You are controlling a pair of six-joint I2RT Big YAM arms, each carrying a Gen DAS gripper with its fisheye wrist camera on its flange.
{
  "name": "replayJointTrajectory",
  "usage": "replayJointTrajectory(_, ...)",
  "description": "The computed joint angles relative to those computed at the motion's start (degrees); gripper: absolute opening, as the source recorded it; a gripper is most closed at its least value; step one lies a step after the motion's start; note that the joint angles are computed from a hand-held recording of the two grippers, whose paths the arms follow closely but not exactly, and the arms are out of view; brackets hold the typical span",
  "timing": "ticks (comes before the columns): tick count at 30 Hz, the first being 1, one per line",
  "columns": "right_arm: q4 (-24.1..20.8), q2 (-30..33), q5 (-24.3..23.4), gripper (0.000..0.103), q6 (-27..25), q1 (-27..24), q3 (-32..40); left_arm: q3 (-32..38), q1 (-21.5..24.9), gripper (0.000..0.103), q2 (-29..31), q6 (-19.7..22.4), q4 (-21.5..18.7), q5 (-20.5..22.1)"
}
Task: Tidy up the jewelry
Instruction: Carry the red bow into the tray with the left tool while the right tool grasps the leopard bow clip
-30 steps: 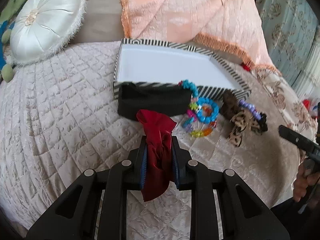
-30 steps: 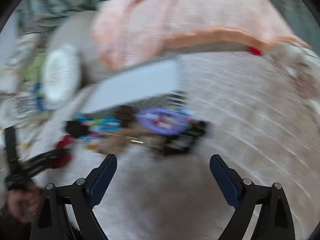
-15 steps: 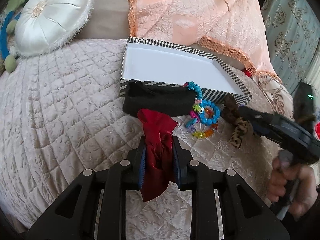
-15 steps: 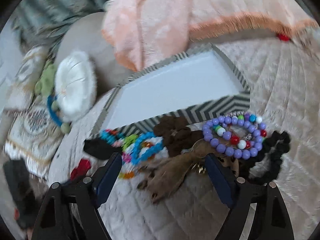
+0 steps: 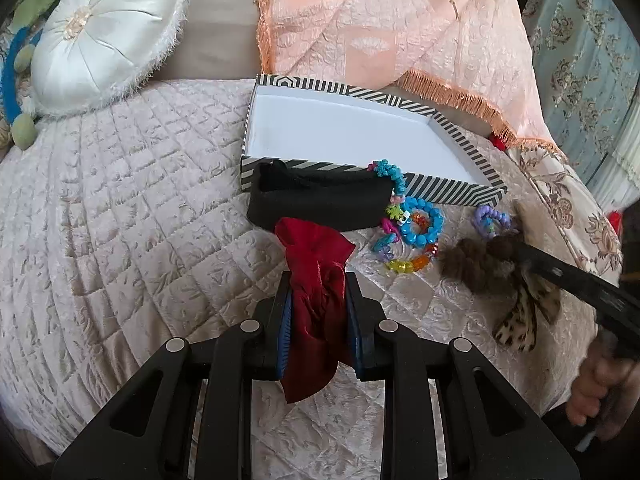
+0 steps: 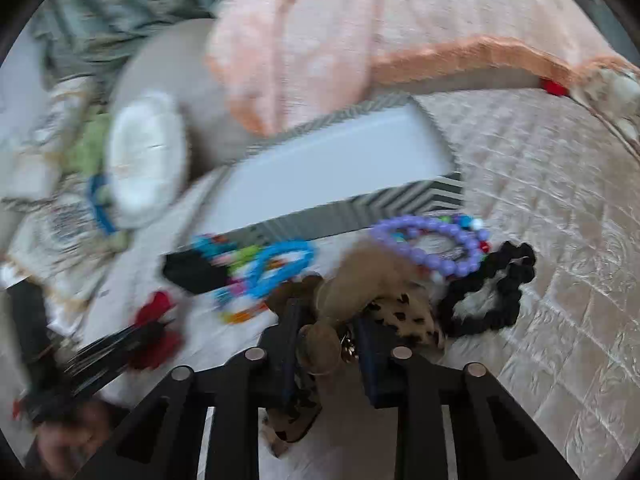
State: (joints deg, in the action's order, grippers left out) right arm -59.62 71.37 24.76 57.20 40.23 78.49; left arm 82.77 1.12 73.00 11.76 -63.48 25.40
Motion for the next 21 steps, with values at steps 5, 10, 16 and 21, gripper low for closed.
replayJointTrajectory(5,3.9,-2.2,-0.2,0.017,-5.1,2.5,-1.3,-1.3,-0.6,0.022,-1.2,-1.6,1.3,-0.5)
replayJointTrajectory(10,8.3,-6.1,1.5,0.017,-6.8,3.5,-4.1,-2.2,-1.0,0.022,-3.1,-3.8,4.2,1.0)
replayJointTrajectory(16,3.6,-5.5,0.3,0.017,-4.1,2.0,-3.1,1.0,0.0,0.023,-2.7,-6.7,3.4,3.5)
replayJointTrajectory(21,4.2,-4.8,2.6,0.017,-9.1,0.7,0.7,6.3,-1.0,0.023,1.4,-4.6,0.2,2.4)
